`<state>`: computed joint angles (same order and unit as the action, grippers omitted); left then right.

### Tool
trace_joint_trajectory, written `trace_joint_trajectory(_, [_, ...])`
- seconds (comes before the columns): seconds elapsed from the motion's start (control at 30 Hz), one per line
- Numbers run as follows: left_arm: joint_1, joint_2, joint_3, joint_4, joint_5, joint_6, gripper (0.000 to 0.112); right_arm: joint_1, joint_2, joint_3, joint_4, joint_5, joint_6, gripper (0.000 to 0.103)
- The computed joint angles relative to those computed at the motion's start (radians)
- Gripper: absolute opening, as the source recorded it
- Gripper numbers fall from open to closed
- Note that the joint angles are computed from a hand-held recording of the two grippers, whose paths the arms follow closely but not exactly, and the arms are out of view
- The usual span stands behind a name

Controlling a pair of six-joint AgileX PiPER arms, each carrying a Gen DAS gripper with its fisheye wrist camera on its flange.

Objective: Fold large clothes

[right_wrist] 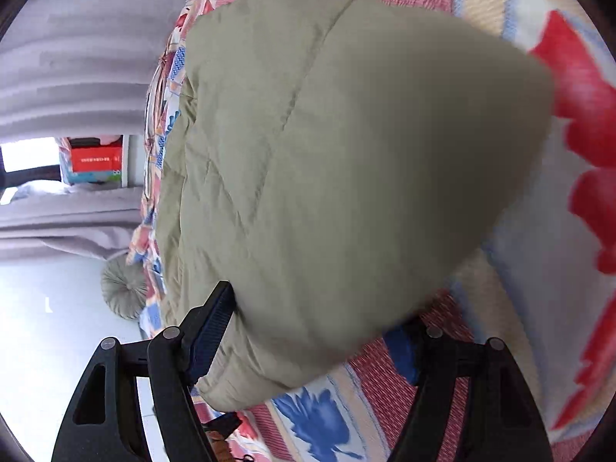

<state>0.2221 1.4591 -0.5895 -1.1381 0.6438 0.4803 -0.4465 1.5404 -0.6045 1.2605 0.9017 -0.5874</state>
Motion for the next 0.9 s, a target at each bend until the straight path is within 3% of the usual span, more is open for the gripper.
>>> trace_joint_trajectory(0.07, [-0.013,0.031,-0.020,-0.004,-0.025,-0.009,0.102,0.021,0.053,-0.010,0.061,-0.004,-0.036,0.077])
trace_joint_trajectory(0.1, [-0.021,0.038,-0.028,0.003,-0.037,-0.021,0.096,0.029,0.087,-0.016,0.101,-0.002,-0.059,0.077])
trace_joint_trajectory(0.17, [-0.037,0.048,-0.051,0.041,-0.050,-0.058,0.080,0.038,0.122,-0.017,0.153,-0.001,-0.080,0.077])
trace_joint_trajectory(0.23, [-0.027,0.059,-0.064,0.029,-0.020,-0.021,0.052,0.045,0.138,-0.023,0.174,-0.002,-0.082,0.077])
trace_joint_trajectory(0.33, [-0.069,0.051,-0.118,0.138,-0.035,-0.104,0.037,0.050,0.145,-0.032,0.162,0.002,-0.066,0.076])
trace_joint_trajectory(0.4, [-0.119,0.022,-0.145,0.264,-0.066,-0.201,0.033,0.050,0.149,-0.037,0.154,0.009,-0.054,0.071])
trace_joint_trajectory(0.5, [-0.208,-0.007,-0.191,0.499,-0.095,-0.380,0.026,0.048,0.147,-0.030,0.166,0.022,-0.061,0.046])
trace_joint_trajectory(0.57, [-0.244,-0.029,-0.215,0.598,-0.085,-0.455,0.023,0.055,0.128,-0.032,0.155,0.015,-0.054,0.037])
trace_joint_trajectory(0.73, [-0.226,-0.120,-0.225,0.612,-0.013,-0.440,0.022,0.038,0.078,-0.014,0.137,0.054,-0.065,0.025])
trace_joint_trajectory(0.9, [-0.194,-0.255,-0.177,0.620,0.099,-0.410,0.022,-0.006,-0.042,0.044,0.050,0.121,-0.031,0.024])
